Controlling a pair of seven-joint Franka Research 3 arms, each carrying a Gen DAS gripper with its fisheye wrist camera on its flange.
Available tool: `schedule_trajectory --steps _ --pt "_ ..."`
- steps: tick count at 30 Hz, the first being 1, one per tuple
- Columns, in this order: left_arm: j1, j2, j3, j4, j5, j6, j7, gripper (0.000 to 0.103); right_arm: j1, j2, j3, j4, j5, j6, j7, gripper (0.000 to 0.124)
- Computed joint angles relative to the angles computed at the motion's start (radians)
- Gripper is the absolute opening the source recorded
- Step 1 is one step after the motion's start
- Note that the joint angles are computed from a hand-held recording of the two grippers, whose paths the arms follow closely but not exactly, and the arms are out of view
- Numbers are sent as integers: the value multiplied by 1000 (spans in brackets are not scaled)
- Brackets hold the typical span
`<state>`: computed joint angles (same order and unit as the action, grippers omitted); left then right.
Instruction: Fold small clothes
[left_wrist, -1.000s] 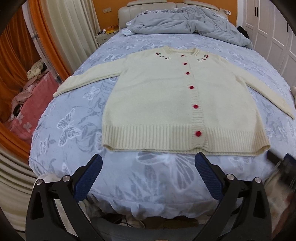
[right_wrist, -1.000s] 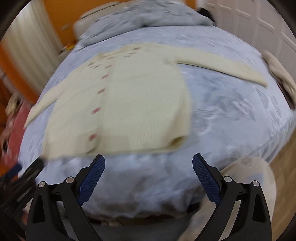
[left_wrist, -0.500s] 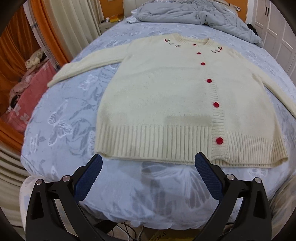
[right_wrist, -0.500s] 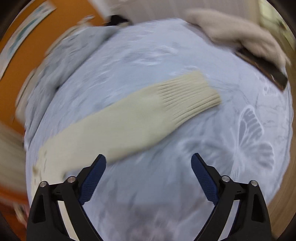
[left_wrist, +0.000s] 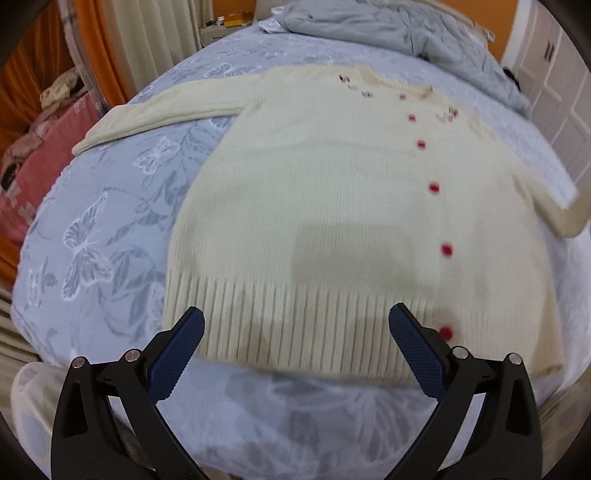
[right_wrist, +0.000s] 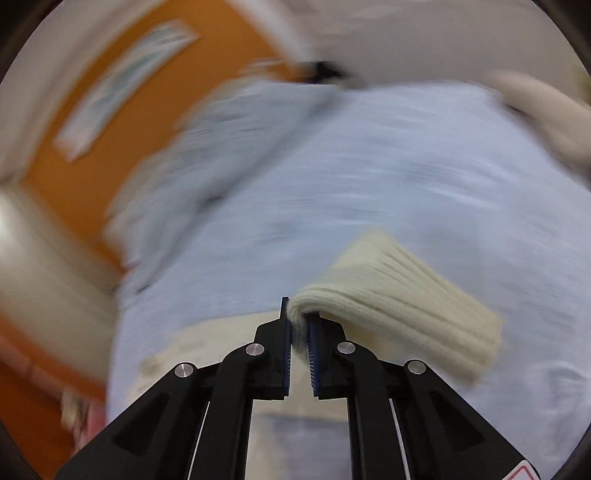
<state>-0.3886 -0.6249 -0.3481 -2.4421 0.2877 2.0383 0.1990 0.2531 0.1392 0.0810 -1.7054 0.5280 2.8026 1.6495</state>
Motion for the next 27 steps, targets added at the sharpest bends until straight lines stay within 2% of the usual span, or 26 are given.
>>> schedule_trajectory --steps 2,4,6,8,10,11,12,14,17,19,22,23,25,26,27 --pt "13 -21 11 -14 11 42 -18 98 34 87 90 152 86 -55 -154 10" --pt "34 -34 15 -18 25 73 -39 98 76 173 145 273 114 -133 -243 13" --pt "55 -48 26 -23 35 121 -60 98 156 279 159 398 33 -244 -271 17" --pt "76 -56 48 -34 35 187 -74 98 207 329 156 441 -60 -304 -259 18" --pt "94 -55 76 -47 28 263 -67 98 237 293 118 358 -72 -274 -250 22" --pt "107 -44 96 -50 25 311 -55 98 226 275 126 317 -78 -251 -235 31" --pt "122 -32 107 -49 22 345 -46 98 230 231 99 240 -68 -216 -224 43" --pt "165 15 129 -45 24 437 -33 98 233 143 59 91 -108 -126 -154 58" --pt "217 128 156 -8 18 537 6 98 219 80 -21 -35 -249 -86 16 59" --pt "246 223 164 36 12 580 29 98 186 46 -23 -110 -264 -63 59 59" --pt "252 399 205 133 -95 591 81 97 141 91 -11 -87 -239 -54 91 60" --pt "263 429 201 152 -113 581 58 91 136 114 -10 -63 -242 -62 108 61" --pt "304 466 161 200 -9 528 -72 74 107 157 16 -11 -187 -98 93 61" --pt "318 485 144 230 37 517 -91 40 97 172 24 2 -166 -103 84 61" --pt "301 503 162 252 25 525 -40 10 97 184 23 20 -166 -108 86 61"
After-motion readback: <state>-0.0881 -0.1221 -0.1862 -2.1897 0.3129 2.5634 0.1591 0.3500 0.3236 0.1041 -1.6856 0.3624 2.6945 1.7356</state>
